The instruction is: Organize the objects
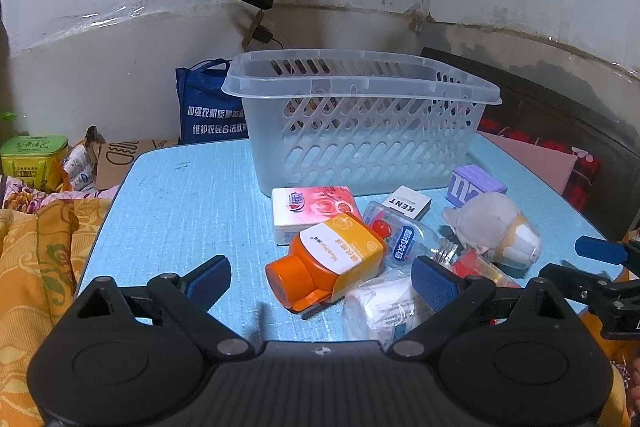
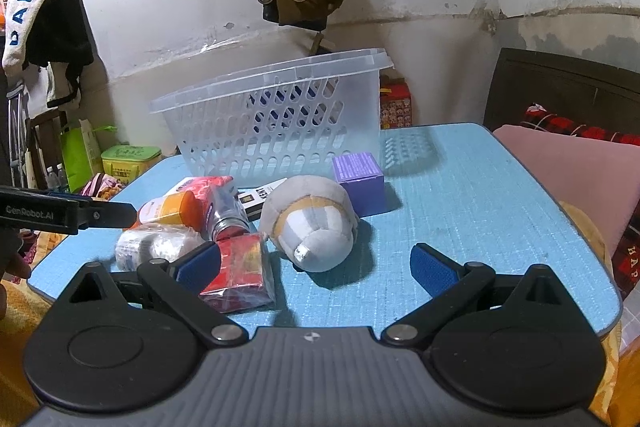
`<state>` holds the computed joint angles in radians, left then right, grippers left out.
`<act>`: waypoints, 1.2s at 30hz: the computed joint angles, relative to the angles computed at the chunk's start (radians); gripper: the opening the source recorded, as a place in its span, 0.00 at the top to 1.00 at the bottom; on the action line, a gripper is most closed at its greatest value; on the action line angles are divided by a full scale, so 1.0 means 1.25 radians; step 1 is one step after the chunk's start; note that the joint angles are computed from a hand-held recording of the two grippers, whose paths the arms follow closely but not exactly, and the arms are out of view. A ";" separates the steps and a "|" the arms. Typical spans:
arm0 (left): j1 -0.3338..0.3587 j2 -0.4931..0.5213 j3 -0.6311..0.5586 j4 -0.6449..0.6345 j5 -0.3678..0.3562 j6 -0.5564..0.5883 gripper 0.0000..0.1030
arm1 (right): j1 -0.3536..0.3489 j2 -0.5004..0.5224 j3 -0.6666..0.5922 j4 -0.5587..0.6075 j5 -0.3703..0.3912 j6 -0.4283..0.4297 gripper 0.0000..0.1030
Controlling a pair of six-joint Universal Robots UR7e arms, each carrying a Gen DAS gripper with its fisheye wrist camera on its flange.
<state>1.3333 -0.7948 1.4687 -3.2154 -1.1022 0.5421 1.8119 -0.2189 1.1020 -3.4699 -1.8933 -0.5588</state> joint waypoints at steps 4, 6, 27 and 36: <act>0.000 0.000 0.000 0.000 0.001 0.000 0.04 | -0.002 0.000 0.003 -0.006 0.004 0.000 0.00; 0.000 -0.001 0.001 0.000 0.002 0.001 0.04 | -0.003 0.000 0.002 -0.005 0.005 0.002 0.00; -0.005 0.009 -0.006 0.010 0.030 0.008 0.04 | -0.019 -0.014 0.034 -0.017 0.031 0.026 0.00; -0.007 0.013 -0.010 0.016 0.044 0.017 0.04 | -0.033 -0.019 0.042 -0.014 0.078 0.032 0.00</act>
<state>1.3241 -0.7786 1.4566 -3.1952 -1.0470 0.5639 1.7704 -0.2430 1.1542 -3.4874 -1.7960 -0.5189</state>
